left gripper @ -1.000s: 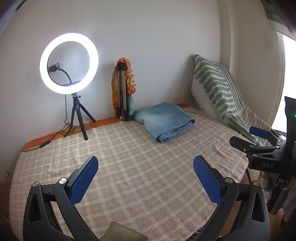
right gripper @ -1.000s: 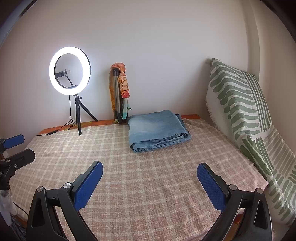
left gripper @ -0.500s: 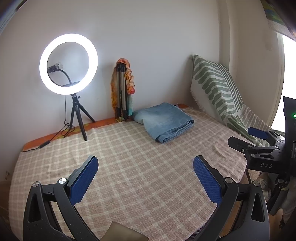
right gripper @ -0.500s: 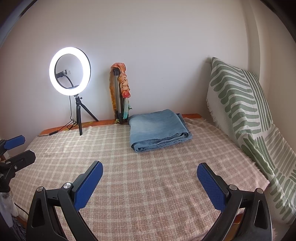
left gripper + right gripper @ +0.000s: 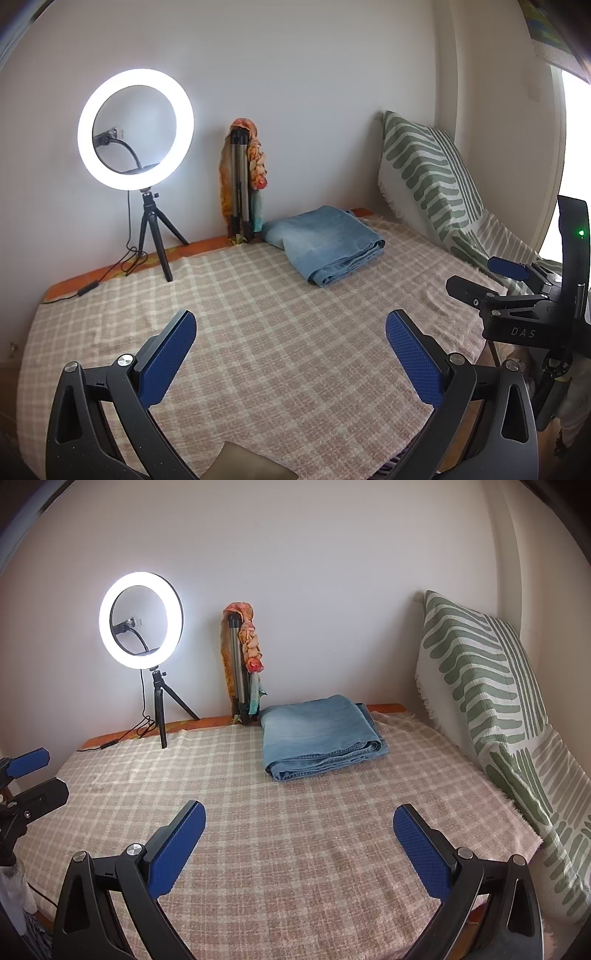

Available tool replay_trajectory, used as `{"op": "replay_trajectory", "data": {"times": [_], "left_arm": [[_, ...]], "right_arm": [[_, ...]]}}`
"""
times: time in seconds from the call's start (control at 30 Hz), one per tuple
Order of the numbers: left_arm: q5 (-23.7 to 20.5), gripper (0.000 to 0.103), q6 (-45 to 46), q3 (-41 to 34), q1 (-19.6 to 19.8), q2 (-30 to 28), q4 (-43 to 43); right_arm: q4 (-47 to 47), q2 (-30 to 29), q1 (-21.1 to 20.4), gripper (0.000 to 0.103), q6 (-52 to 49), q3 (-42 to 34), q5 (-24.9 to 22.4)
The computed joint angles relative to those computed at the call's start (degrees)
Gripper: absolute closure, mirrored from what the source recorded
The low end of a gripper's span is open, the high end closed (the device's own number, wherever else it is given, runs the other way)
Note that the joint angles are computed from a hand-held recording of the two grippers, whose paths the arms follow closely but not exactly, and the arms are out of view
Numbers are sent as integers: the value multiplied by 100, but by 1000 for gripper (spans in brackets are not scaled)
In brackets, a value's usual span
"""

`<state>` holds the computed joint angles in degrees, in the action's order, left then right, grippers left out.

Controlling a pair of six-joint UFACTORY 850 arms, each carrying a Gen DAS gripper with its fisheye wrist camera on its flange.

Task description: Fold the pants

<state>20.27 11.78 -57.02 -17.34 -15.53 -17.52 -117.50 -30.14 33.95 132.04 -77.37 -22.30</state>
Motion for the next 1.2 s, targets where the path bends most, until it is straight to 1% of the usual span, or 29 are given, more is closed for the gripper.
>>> {"op": "replay_trajectory", "data": {"times": [0.97, 1.1, 1.2], "left_arm": [[-5, 1, 94, -9, 10, -34, -155], [85, 1, 297, 5, 22, -62, -346], [239, 1, 396, 61, 20, -60, -356]], "right_arm": [[-40, -40, -3, 0, 79, -7, 44], [-49, -48, 12, 0, 99, 7, 48], [-43, -58, 13, 0, 105, 6, 61]]}}
